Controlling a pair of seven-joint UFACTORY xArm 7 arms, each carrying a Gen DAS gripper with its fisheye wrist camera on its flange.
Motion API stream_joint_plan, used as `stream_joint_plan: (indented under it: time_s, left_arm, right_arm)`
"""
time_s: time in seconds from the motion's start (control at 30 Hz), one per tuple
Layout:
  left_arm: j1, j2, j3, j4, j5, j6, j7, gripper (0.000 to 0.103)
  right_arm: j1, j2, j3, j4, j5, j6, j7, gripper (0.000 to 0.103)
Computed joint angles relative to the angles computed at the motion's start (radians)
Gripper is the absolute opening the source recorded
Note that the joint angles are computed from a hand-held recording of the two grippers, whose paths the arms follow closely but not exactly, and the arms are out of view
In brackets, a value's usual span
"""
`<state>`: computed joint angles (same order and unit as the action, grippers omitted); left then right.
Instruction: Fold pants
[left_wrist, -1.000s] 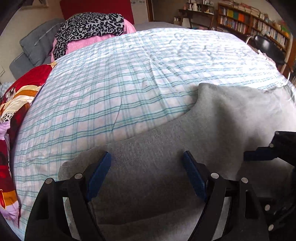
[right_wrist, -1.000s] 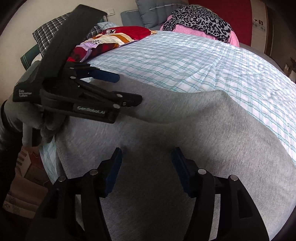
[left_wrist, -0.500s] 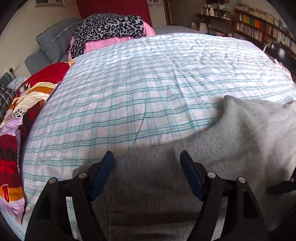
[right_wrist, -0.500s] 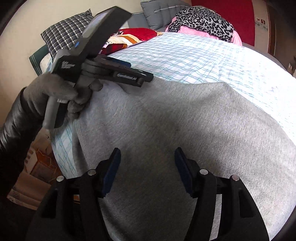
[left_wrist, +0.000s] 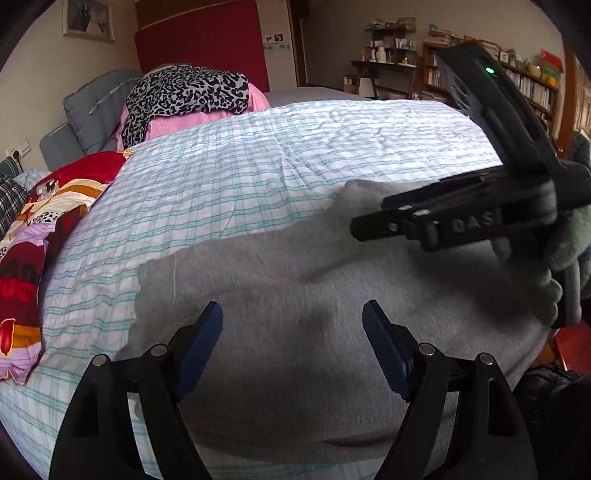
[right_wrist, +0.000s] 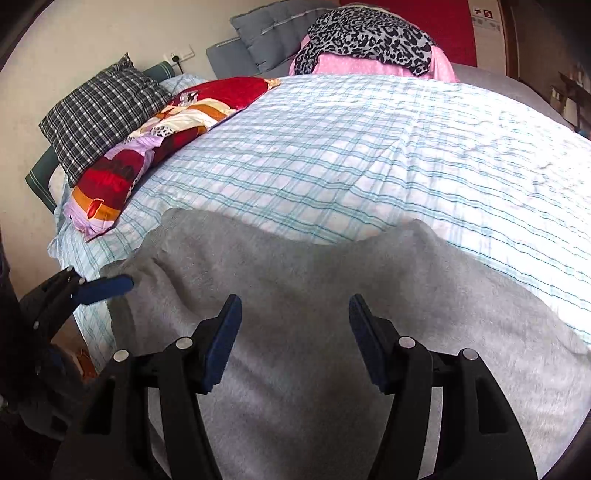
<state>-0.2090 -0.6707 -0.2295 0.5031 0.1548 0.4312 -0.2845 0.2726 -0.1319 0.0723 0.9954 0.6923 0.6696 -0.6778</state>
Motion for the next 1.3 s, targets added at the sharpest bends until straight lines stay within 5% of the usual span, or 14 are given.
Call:
stream_joint_plan:
  time_s: [0.17,0.43,0.63,0.8,0.97,1.13,1.3]
  left_arm:
    - [-0.043,-0.02,0.009,-0.069,-0.044,-0.008,-0.024,0.077]
    - [-0.045,-0.066,-0.011,-0.145,-0.031,-0.031,-0.053,0.078]
    - [-0.062,-0.109,-0.011,-0.172,-0.031,-0.011,-0.065,0.078]
    - [-0.071,-0.106,0.01,-0.152,-0.06,-0.015,-0.075,0.077]
    - [-0.124,-0.046,0.013,-0.108,-0.098,-0.108,-0.075,0.077]
    - [-0.257,0.096,0.049,-0.031,-0.164,-0.203,-0.009,0.077]
    - [-0.34,0.221,0.05,0.041,-0.213,-0.183,0.068,0.077]
  right_arm:
    - [0.011,0.124,0.055,0.068,-0.188,-0.05,0.145,0.062]
    - [0.014,0.262,0.081,0.2,-0.341,-0.096,0.309,0.062]
    - [-0.039,0.212,0.095,0.169,-0.191,-0.082,0.213,0.06]
    - [-0.059,0.059,0.037,0.033,-0.119,-0.116,0.114,0.06]
    - [-0.097,-0.054,-0.039,-0.074,-0.17,-0.109,0.128,0.06]
    - [-0.151,-0.064,-0.084,-0.115,-0.264,-0.091,0.183,0.06]
    - [-0.167,-0.047,-0.116,-0.126,-0.207,-0.091,0.121,0.056]
